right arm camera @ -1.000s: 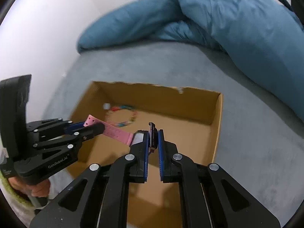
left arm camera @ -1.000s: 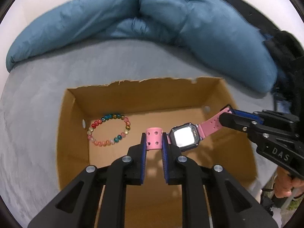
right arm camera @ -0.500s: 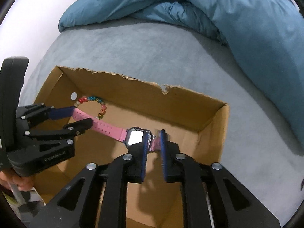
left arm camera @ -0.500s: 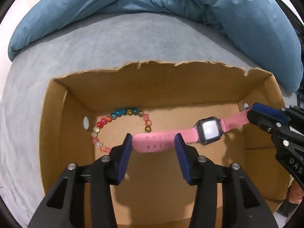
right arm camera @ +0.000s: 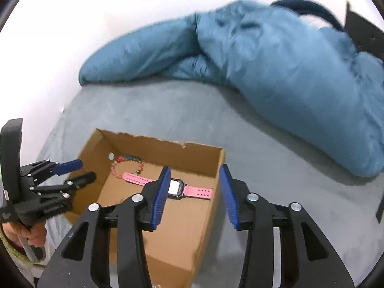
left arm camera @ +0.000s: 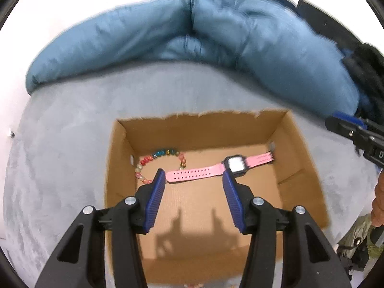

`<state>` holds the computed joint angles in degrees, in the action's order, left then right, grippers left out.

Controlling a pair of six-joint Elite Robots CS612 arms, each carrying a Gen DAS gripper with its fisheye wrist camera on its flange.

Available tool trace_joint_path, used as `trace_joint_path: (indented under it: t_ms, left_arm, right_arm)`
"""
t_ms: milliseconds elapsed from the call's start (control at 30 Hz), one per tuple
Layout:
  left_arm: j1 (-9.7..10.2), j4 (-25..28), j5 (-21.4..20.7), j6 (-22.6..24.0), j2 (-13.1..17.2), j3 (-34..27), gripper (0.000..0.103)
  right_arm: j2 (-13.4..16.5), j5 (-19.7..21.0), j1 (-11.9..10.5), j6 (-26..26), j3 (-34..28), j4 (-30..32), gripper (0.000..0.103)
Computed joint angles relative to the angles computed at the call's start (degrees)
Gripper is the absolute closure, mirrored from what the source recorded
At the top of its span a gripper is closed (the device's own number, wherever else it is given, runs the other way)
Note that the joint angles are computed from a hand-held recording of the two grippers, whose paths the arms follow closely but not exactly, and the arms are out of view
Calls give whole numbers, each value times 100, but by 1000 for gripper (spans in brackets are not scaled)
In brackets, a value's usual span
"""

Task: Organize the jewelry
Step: 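Open both tools to drop the pink-strap watch into the box, then move both tools back from the box toward the charms on the bed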

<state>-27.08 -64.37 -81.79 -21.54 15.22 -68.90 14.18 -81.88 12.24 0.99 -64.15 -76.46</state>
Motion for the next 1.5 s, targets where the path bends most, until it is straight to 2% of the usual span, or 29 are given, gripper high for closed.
trace_joint_path:
  t_ms: [167,267,433,567,667,733,933,1133,1300,1500]
  left_arm:
    - [-148,-62,342,-51,249,-998,48]
    - [-238,124,511,-117,430,-1623,47]
    - [-451,614,930,-252,822,-2605,45]
    - [-584,1080,1087,-471,1157,-3159,45]
    - [-676,1412,1135,-626,1392,-3403,45]
    - [-745,1548,1171,-729,1555,-3525,45]
    - [-862,1379,1036,-619,1965,-3726,45]
    - [-893,1177,743,-470,2110,-3634,45]
    - [-928,1056,649,-307,2117,-3539,45]
    - [-943,975,709,-182,2106,-3504,45]
  right_arm:
    - [350,-133,-6,-27,-1107,38,41]
    - [633,-292,17,4,-1813,237,34]
    - [1108,-88,13,245,-2675,889,27]
    - [1450,-154,132,319,-3050,1464,25]
    - [1609,-227,208,357,-3089,1650,21]
    - [1703,-487,285,313,-3063,1713,21]
    - [1845,-978,363,350,-2865,1725,16]
    - [1902,-1227,399,163,-2750,1936,8]
    - [1969,-1191,383,41,-2745,1893,8]
    - [2041,-760,222,100,-2873,1949,8]
